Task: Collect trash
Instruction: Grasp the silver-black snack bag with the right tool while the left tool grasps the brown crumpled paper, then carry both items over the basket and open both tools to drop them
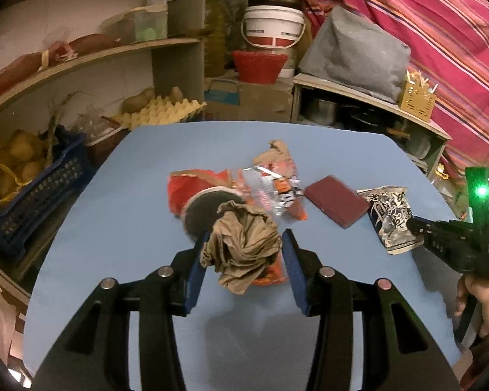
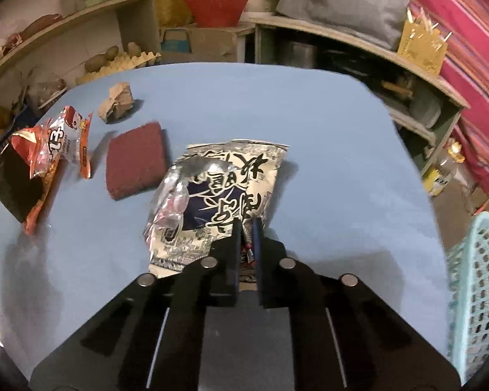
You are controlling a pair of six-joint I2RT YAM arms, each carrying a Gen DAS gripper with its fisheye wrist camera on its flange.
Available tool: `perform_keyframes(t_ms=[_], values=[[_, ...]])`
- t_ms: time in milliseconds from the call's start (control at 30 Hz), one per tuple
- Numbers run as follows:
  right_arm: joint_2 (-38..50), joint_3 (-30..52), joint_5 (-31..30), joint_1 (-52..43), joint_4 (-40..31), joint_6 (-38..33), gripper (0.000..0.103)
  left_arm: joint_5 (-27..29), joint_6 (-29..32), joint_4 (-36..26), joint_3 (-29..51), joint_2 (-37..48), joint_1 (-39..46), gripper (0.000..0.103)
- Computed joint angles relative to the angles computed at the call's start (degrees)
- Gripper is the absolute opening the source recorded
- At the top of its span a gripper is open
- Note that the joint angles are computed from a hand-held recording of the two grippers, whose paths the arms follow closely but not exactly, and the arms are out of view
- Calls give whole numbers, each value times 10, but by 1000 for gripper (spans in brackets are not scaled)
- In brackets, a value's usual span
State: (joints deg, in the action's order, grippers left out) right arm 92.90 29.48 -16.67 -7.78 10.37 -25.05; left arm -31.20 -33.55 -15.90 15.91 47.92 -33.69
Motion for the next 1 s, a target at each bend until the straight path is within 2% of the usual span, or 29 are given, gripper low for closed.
perform_keyframes(t_ms=[200,533,800,1000], values=[[-59,-5,-44,-89,-37,-44,7,-36,-34,20,35,69,-66,45],[-118,35,-167,-271,-140,-140,7,-64,-70,69,103,207,-136,45],[-75,102,-235,-396,-200,-209,7,-75,-82,110,174,320,-179,45],[4,199,-285,-500,-256,-262,7,-82,-84,121,273,422,-220,45]])
